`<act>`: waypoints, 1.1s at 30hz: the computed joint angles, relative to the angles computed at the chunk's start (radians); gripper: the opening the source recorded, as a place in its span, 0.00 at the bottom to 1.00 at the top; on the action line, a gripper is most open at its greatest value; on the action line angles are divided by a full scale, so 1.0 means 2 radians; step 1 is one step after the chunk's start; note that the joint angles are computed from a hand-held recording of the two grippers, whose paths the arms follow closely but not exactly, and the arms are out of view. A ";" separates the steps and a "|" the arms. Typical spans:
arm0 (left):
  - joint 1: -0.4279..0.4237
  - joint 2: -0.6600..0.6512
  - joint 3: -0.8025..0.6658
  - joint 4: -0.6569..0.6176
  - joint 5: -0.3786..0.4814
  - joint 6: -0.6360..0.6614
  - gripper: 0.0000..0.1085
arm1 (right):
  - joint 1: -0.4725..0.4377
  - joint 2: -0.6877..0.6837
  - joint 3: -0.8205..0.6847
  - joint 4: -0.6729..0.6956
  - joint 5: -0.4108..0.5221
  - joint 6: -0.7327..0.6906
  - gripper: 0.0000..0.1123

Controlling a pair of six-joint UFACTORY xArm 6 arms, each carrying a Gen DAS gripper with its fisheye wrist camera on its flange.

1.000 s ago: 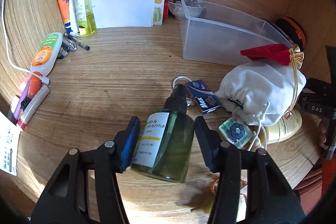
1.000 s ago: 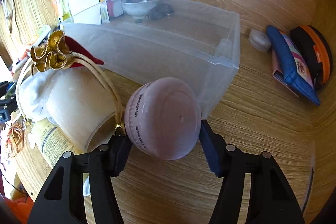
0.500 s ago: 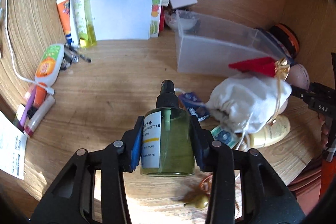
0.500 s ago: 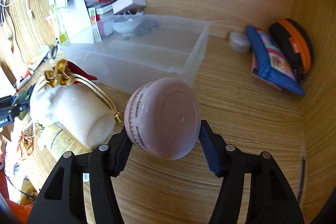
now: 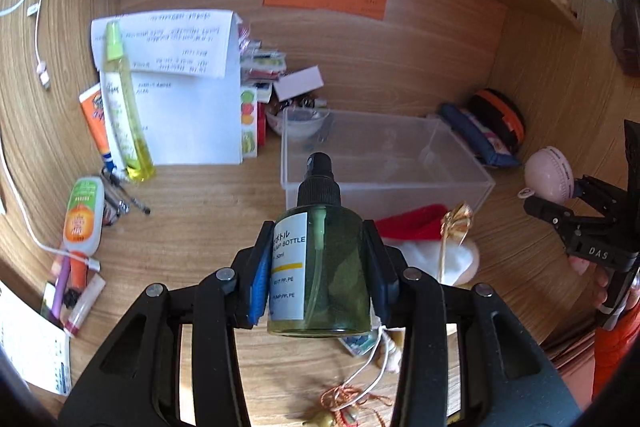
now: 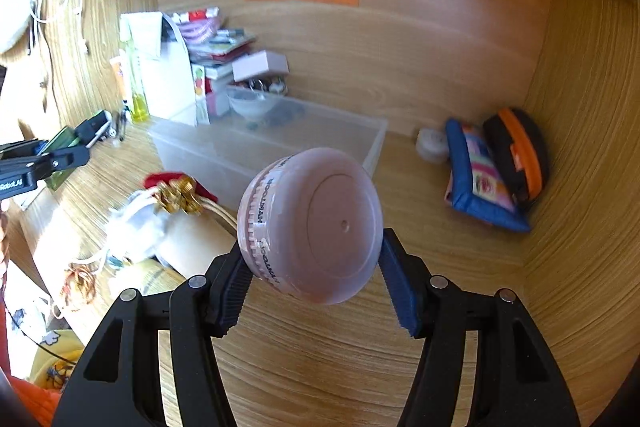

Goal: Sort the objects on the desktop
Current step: 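Carry the green bottle and pink jar over the clear plastic box with both grippers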

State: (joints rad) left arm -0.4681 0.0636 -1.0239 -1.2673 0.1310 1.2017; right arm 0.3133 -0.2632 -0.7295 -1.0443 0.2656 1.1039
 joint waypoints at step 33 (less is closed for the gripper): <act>0.003 0.191 -0.244 0.310 0.055 -0.254 0.38 | -0.034 0.157 -0.164 0.108 -0.064 -0.121 0.51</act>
State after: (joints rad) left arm -0.4619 0.4454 -1.5116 -0.6468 0.2412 0.6940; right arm 0.2460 0.0516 -1.0581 -0.8283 0.1380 0.8614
